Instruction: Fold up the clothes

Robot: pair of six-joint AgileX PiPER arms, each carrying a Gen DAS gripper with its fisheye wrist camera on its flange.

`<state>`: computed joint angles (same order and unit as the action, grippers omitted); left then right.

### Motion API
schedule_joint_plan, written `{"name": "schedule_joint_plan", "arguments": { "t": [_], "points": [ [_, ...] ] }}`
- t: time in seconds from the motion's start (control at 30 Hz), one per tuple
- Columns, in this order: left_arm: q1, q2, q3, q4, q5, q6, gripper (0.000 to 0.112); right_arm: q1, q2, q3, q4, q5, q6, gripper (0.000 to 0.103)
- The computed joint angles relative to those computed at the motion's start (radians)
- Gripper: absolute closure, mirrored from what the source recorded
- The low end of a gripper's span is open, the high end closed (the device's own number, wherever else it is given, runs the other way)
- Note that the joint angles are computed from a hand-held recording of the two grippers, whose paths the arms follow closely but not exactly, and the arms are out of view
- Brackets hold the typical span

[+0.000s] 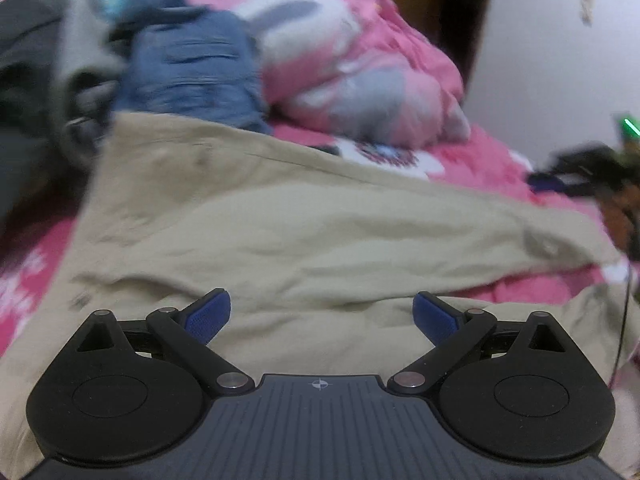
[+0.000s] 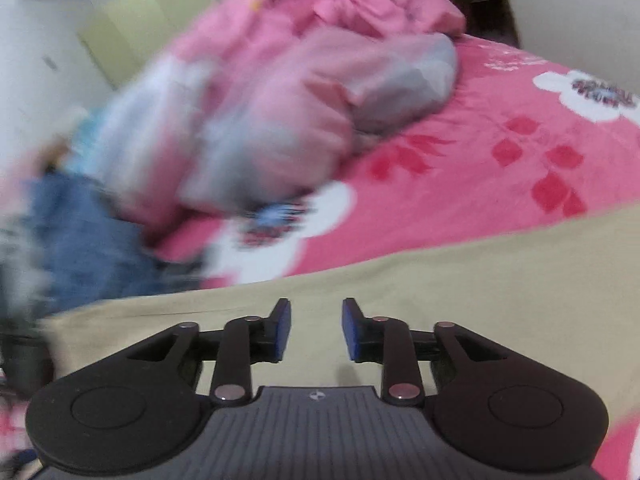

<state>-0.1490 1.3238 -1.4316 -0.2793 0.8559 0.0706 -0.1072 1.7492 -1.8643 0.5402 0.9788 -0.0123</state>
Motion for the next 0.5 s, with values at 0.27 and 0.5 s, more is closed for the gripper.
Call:
{"name": "schedule_joint_plan", "arguments": {
  "t": [0.27,0.5],
  "points": [
    [0.302,-0.267,0.162,-0.254,0.216,0.122,0.013,-0.205,-0.509,0.634,0.506,0.16,-0.236,0.061],
    [0.387,-0.352,0.389,-0.376,0.211,0.167,0.017,-0.297,-0.716,0.938,0.486,0.206,-0.106,0.061]
  ]
}}
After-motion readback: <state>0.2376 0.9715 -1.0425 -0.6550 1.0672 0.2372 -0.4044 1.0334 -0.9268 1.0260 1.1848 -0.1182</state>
